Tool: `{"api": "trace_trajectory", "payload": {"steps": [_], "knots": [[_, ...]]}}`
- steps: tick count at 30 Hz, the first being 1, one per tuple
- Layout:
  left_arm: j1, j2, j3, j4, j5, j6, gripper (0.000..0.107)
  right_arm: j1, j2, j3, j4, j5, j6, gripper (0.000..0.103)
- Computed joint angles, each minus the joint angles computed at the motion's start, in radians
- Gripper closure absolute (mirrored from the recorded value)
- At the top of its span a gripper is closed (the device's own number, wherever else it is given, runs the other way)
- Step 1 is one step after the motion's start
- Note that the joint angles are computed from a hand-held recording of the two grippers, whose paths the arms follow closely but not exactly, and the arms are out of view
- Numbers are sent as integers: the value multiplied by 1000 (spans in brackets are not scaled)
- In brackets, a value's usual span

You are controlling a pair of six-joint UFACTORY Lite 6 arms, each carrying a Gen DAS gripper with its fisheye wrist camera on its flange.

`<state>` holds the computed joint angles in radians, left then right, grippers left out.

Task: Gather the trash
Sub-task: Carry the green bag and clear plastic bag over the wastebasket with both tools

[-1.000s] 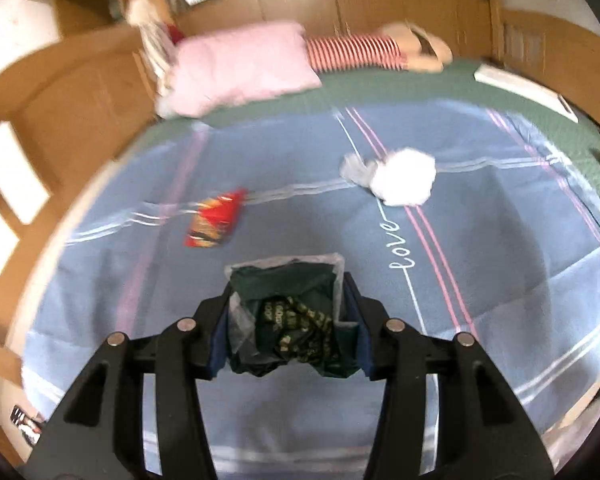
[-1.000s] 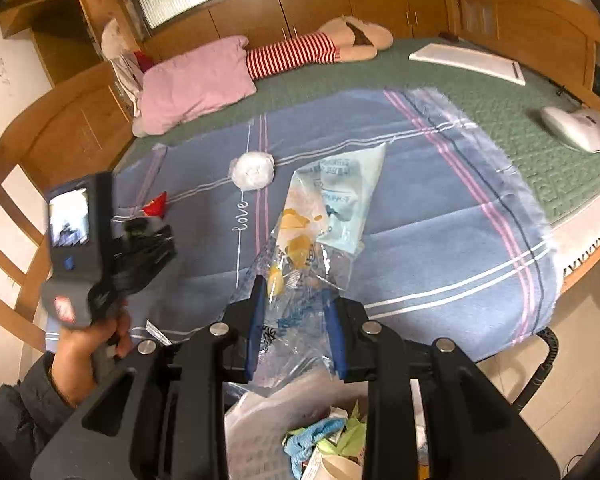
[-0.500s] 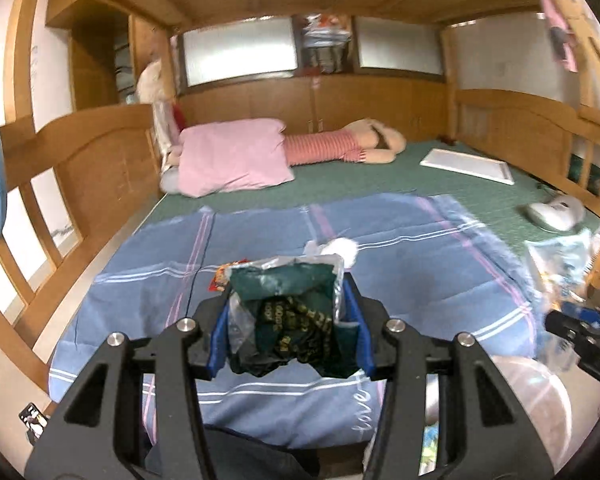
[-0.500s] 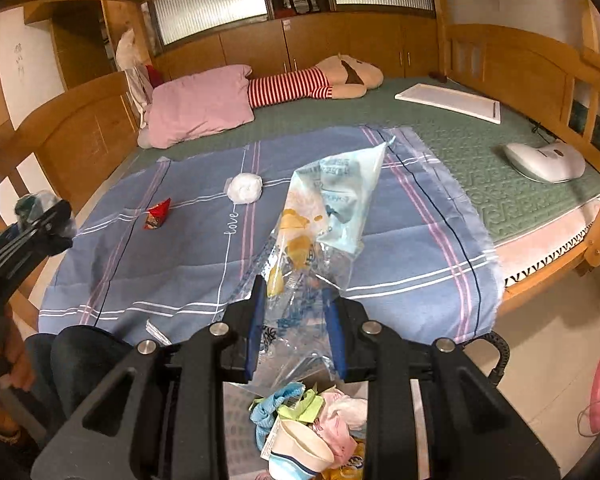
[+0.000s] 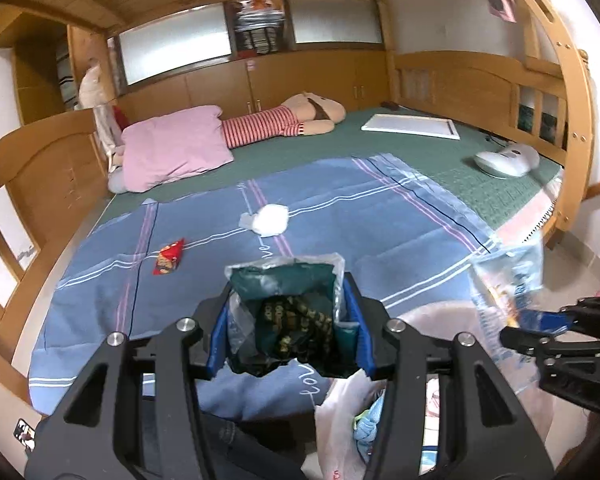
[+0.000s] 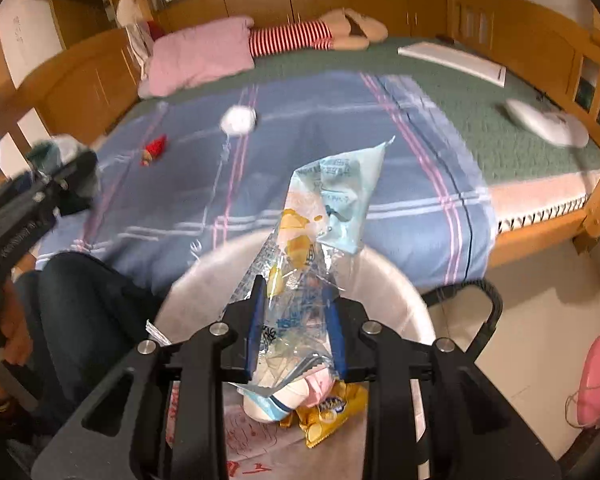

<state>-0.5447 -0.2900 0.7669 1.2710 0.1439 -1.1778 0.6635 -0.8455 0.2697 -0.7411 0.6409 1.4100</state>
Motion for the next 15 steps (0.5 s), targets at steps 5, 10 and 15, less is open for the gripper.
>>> {"api": "trace_trajectory", "payload": {"steps": [5, 10, 15], "knots": [[-22, -3, -9, 36, 18, -45, 57, -9, 6, -8, -4, -35, 3, 74], [5, -2, -6, -91, -11, 86, 57, -32, 27, -17, 14, -63, -16, 74], [26, 15, 2, -201, -31, 197, 57, -110, 93, -20, 97, -146, -114, 73]]}}
